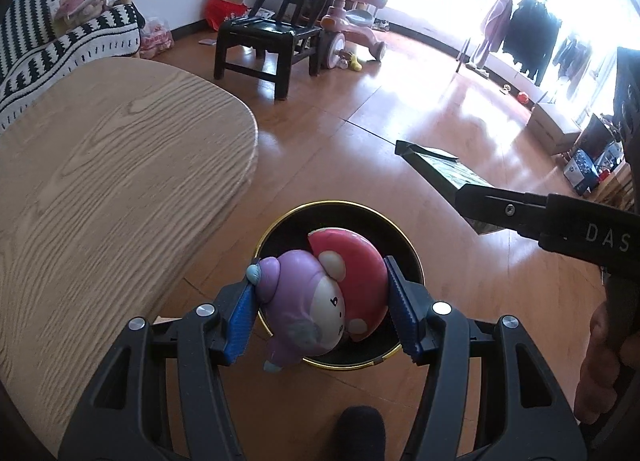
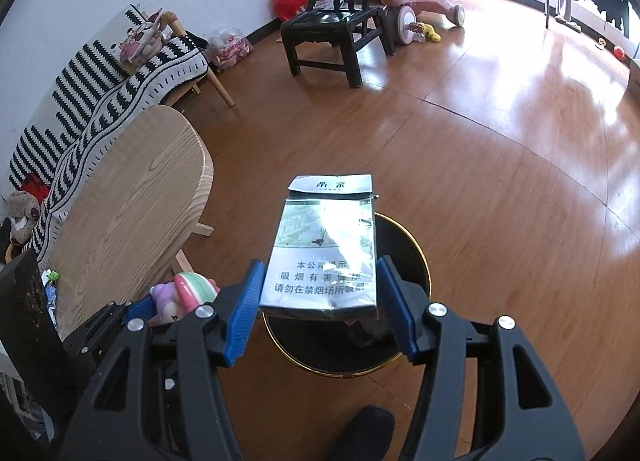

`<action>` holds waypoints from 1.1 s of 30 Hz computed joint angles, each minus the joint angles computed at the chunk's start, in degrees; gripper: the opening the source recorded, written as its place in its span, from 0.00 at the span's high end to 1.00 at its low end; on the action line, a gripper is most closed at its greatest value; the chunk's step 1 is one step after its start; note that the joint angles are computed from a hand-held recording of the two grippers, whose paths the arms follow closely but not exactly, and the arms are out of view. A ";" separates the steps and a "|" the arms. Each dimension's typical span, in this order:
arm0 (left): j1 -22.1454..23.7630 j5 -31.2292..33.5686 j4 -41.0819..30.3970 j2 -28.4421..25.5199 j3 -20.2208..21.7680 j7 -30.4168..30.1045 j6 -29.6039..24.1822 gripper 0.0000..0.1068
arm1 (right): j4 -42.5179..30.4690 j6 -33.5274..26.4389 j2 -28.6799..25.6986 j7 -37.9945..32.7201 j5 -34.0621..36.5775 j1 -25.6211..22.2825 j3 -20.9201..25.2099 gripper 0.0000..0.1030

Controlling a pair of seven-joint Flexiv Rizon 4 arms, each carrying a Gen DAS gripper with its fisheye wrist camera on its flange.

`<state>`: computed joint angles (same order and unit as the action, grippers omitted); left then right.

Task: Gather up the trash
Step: 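Carry the toy and cigarette pack over the bin and open both tools, then move both tools back to the table toward the crumpled papers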

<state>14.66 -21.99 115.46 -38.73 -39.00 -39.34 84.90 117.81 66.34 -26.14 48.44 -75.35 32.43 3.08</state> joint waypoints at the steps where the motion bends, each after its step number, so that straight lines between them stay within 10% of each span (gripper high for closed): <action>1: -0.04 0.03 -0.12 -0.19 -0.10 0.05 -0.08 0.46 | 0.04 0.00 0.02 -0.06 0.05 -0.06 -0.01 0.45; 9: -0.85 -0.37 -1.36 -0.78 0.85 1.37 -2.59 0.39 | -0.59 -0.71 -0.31 -0.90 0.93 0.34 -0.05 0.43; 11: -0.99 -1.11 -1.25 -0.67 1.05 1.78 -2.83 0.31 | -0.45 -0.88 -0.09 0.00 0.68 0.44 -0.28 0.17; 21: 1.21 -3.33 0.27 -0.10 -1.46 2.95 -1.63 0.20 | -1.51 -3.18 0.22 1.00 -0.48 0.33 0.47 0.17; 33: 17.79 -1.21 5.46 2.87 -12.34 4.45 2.73 0.15 | -15.27 -4.13 -6.45 -12.28 6.24 4.98 -0.58 0.16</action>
<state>32.46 -23.20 120.92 -35.86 -51.34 -34.89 87.63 102.54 62.22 -32.59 36.16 -69.10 37.41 2.50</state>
